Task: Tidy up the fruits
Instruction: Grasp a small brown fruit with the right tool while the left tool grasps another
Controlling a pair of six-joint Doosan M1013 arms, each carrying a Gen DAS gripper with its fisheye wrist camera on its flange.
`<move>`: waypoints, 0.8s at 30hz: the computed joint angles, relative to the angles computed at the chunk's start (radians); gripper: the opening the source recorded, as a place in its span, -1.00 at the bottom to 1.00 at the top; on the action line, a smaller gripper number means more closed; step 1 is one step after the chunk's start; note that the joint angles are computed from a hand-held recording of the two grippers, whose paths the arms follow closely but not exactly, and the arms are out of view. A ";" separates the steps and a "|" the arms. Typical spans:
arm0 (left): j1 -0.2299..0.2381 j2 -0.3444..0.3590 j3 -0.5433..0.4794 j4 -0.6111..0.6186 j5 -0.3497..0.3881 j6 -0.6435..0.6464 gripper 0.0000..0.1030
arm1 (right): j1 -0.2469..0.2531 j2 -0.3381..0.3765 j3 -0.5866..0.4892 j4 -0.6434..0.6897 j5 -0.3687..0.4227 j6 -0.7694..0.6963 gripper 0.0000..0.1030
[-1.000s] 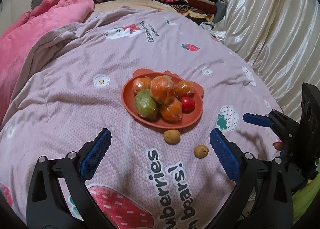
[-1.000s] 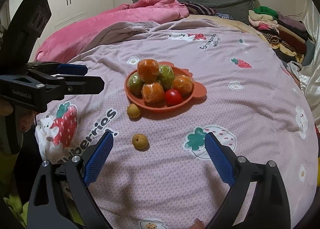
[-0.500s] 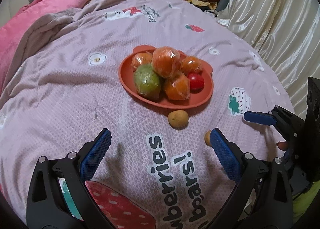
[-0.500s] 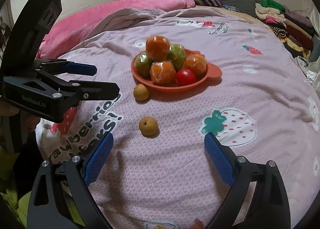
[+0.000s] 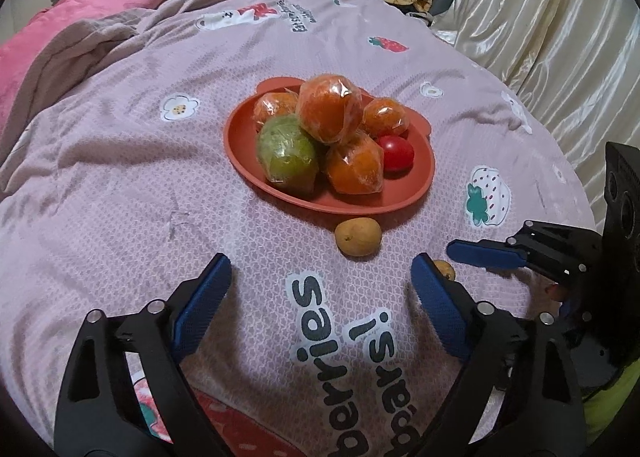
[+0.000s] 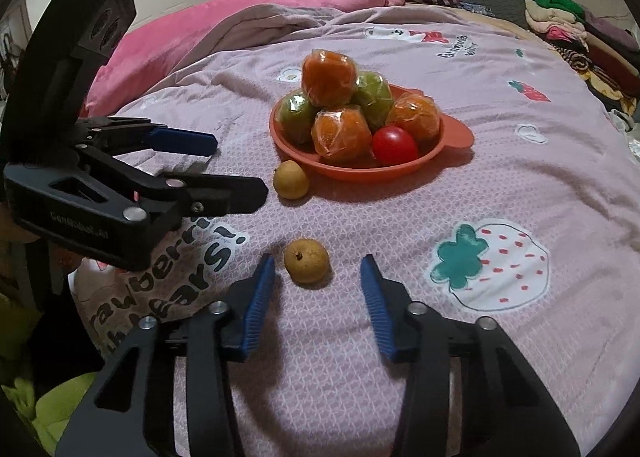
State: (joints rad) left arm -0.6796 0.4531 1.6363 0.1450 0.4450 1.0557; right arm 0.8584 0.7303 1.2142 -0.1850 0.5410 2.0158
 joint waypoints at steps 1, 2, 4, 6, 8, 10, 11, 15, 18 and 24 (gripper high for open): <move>0.000 0.002 -0.002 -0.007 0.001 0.007 0.51 | 0.000 0.003 -0.004 -0.001 0.003 -0.005 -0.31; 0.001 0.005 -0.004 -0.012 0.001 0.012 0.44 | 0.001 0.005 -0.005 -0.002 0.003 -0.009 -0.44; 0.002 0.010 -0.010 -0.019 0.005 0.021 0.36 | -0.001 0.009 -0.010 0.013 0.002 -0.037 -0.51; 0.004 0.014 -0.014 -0.034 0.006 0.034 0.24 | -0.002 0.008 -0.006 0.024 -0.005 -0.046 -0.56; 0.006 0.017 -0.020 -0.051 0.006 0.051 0.10 | -0.007 0.002 0.005 0.062 -0.021 -0.070 -0.57; 0.006 0.022 -0.028 -0.065 0.009 0.076 -0.06 | -0.011 -0.005 0.017 0.090 -0.035 -0.084 -0.57; 0.005 0.025 -0.032 -0.078 0.011 0.093 -0.17 | -0.012 -0.008 0.021 0.096 -0.039 -0.085 -0.57; 0.002 0.039 -0.051 -0.107 0.026 0.138 -0.37 | -0.015 -0.019 0.040 0.098 -0.057 -0.070 -0.57; -0.001 0.050 -0.063 -0.108 0.034 0.145 -0.38 | -0.017 -0.026 0.051 0.094 -0.069 -0.057 -0.57; -0.005 0.062 -0.077 -0.072 0.045 0.107 -0.52 | -0.020 -0.030 0.063 0.110 -0.081 -0.061 -0.57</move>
